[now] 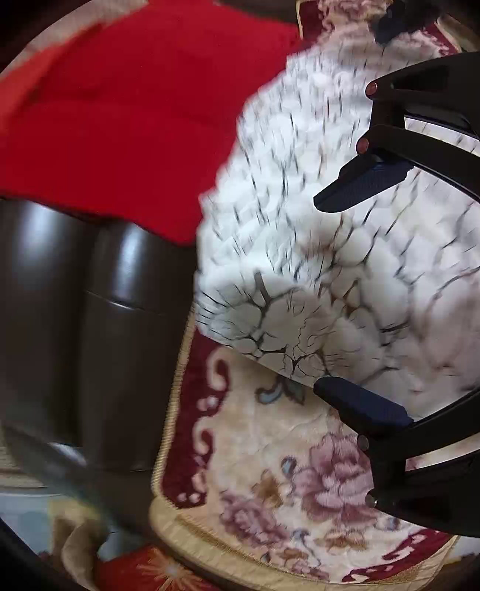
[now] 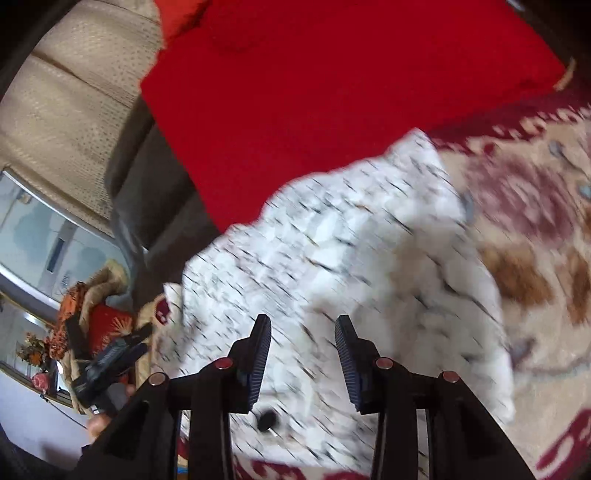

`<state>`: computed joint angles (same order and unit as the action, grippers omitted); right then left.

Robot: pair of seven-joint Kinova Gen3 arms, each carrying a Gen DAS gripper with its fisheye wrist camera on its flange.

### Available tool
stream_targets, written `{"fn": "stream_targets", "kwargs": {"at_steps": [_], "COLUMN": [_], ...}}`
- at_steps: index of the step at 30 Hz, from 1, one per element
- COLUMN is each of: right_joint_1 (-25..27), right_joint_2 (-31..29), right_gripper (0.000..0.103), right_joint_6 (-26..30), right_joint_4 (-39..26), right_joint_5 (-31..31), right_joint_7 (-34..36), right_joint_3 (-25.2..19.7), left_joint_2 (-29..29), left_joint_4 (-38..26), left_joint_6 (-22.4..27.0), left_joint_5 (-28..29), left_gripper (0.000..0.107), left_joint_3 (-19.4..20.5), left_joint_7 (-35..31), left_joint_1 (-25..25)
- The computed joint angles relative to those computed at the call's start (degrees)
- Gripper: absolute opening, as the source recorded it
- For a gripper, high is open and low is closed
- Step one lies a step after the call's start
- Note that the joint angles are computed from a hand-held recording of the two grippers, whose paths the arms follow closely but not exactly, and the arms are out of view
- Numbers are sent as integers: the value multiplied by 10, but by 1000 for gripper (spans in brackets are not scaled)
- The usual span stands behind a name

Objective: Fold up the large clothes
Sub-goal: 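Lower the folded coat onto the blanket and open both tools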

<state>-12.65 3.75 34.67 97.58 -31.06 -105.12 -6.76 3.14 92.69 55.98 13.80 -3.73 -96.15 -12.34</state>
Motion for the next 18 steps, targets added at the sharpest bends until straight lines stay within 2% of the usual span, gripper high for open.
{"fn": "stream_targets", "kwargs": {"at_steps": [2, 4, 7, 9, 10, 12, 14, 15, 16, 17, 18], "right_joint_1": [13, 1, -71, -88, -81, -37, -9, -11, -17, -14, 0], "right_joint_2": [17, 29, 48, 66, 75, 88, 78, 63, 53, 44, 38], "right_gripper": [40, 40, 40, 40, 39, 39, 39, 40, 52, 56, 56], "right_joint_6": [-27, -68, -112, -108, -93, -63, -69, -87, -100, -108, -117], "right_joint_4": [-8, -7, 4, 8, 4, -17, -17, -6, 7, 16, 26], "right_joint_5": [-4, 15, 84, 122, 126, 108, 103, 113, 113, 104, 85], "right_joint_7": [-7, -29, -89, -98, -99, -101, -77, -69, -66, -62, -52], "right_joint_3": [-26, -32, 22, 42, 40, 5, -25, -25, -18, -19, -29], "left_joint_2": [34, 54, 57, 46, 35, 5, -27, -36, -51, -65, -76], "left_joint_4": [-15, -21, -17, -5, 6, 37, 63, 67, 77, 86, 93], "left_joint_6": [-6, -19, -24, -30, -37, -64, -75, -72, -63, -49, -36], "left_joint_5": [-47, -80, -59, -37, -40, -50, -32, -17, 4, 17, 23], "left_gripper": [91, 91, 91, 91, 91, 91, 91, 91, 91, 91, 91], "left_joint_3": [-27, -52, -41, -42, -53, -78, -81, -90, -96, -107, -110], "left_joint_7": [33, 50, 49, 28, 26, 33, 22, 11, -5, -17, -24], "left_joint_1": [30, 36, -25, -49, -45, -25, -37, -35, -40, -37, -37]}}
